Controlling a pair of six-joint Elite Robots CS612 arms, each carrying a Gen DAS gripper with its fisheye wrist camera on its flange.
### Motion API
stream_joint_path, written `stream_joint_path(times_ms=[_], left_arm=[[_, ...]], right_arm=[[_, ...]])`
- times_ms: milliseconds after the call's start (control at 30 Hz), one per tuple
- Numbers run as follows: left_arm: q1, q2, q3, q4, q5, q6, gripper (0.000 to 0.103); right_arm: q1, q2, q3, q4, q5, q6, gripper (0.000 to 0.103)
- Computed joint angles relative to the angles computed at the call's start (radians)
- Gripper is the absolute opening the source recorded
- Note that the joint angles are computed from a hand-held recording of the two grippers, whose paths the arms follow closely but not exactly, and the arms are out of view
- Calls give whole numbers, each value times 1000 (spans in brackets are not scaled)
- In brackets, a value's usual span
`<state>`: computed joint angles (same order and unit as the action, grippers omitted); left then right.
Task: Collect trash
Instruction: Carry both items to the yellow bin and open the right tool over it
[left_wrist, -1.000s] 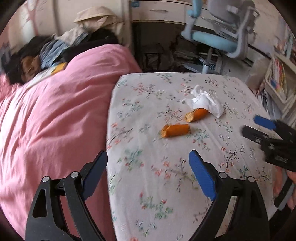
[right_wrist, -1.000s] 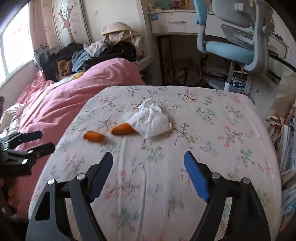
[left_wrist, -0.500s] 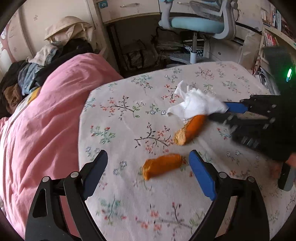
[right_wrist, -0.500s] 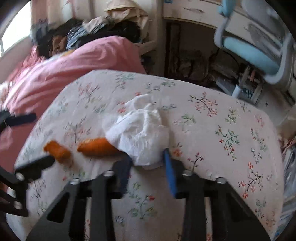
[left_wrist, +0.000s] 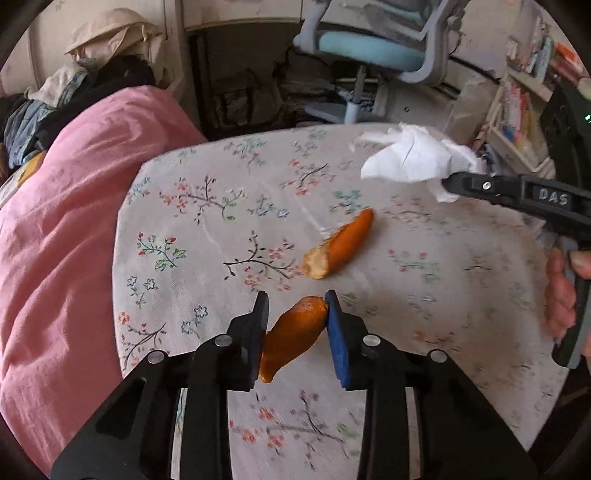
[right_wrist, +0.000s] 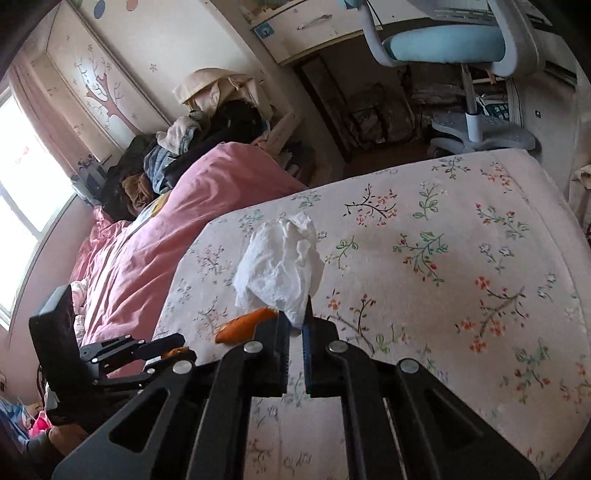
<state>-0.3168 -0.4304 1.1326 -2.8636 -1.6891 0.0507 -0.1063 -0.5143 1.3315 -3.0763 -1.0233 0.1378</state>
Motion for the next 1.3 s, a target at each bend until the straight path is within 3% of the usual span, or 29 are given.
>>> stream_joint_path(times_ms=[300, 667, 933, 1167, 1300], left_arm=[[7, -92, 171, -161, -54, -49, 30], [-25, -212, 431, -403, 29, -61, 30], [-32, -273, 582, -531, 55, -104, 30], [-53, -314, 692, -629, 85, -99, 30], [-67, -329, 738, -655, 96, -87, 30]], right_arm=[[-4, -47, 89, -50, 11, -3, 7], [0, -153, 301, -199, 43, -23, 7], [21, -257, 530, -280, 56, -198, 7], [48, -311, 647, -101, 63, -461, 8], [82, -321, 648, 18, -16, -625, 8]])
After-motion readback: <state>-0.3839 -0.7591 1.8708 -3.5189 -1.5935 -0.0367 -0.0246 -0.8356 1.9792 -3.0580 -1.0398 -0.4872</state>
